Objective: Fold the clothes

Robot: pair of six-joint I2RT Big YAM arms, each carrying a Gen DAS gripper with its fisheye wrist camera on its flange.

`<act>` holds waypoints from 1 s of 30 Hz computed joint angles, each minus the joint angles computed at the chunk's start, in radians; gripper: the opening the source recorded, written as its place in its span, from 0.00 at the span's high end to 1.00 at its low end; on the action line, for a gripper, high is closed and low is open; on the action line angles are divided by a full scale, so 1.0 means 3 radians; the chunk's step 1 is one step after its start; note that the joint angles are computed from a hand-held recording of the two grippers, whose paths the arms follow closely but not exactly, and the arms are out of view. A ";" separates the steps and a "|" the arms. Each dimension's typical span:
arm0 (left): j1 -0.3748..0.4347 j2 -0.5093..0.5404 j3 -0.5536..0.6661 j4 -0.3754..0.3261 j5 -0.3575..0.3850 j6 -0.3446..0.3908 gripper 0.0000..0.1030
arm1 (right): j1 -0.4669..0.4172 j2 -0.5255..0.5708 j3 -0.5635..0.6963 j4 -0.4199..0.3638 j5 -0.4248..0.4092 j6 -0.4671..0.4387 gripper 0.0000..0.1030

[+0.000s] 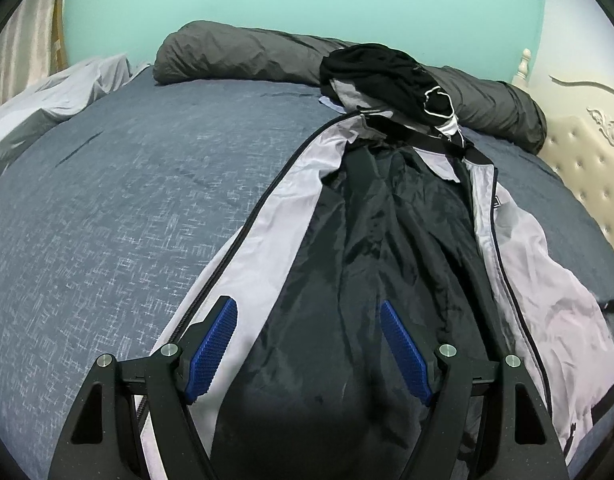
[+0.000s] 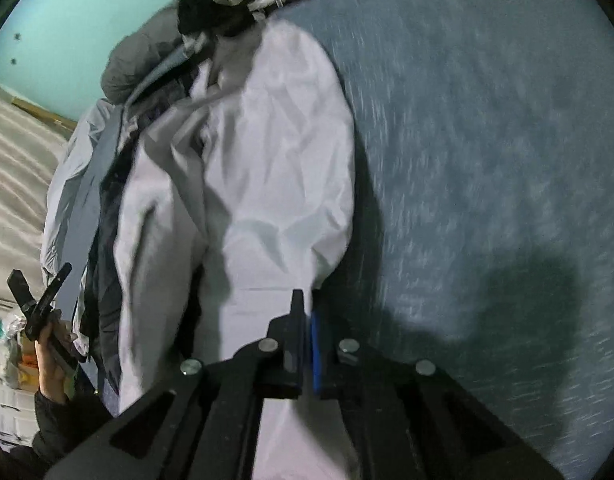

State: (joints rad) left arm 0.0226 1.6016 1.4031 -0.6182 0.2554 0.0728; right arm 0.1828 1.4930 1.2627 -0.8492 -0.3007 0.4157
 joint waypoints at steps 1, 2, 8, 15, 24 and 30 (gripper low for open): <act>-0.0007 0.0003 0.0004 -0.0002 -0.0004 0.0002 0.24 | -0.0028 -0.0040 0.0039 -0.0026 0.0068 -0.0025 0.98; -0.0014 0.0005 0.0006 -0.0003 -0.0009 0.0004 0.25 | -0.0063 -0.0077 0.0087 -0.0061 0.0153 -0.0048 0.98; -0.0044 0.0025 0.0026 0.0002 -0.0046 0.0010 0.25 | -0.0335 -0.0122 0.0548 -0.0500 0.0667 -0.0260 0.99; -0.0080 0.0051 0.0043 0.0006 -0.0106 0.0044 0.25 | -0.0579 0.0087 0.1136 -0.0847 0.1202 -0.0492 0.99; -0.0060 0.0116 0.0098 -0.0027 -0.0140 0.0066 0.25 | -0.0765 0.0598 0.1913 -0.1097 0.1921 -0.0636 0.99; -0.0005 0.0137 0.0118 -0.0041 -0.0137 0.0042 0.25 | -0.0707 0.0710 0.1817 -0.1164 0.2336 -0.0313 0.90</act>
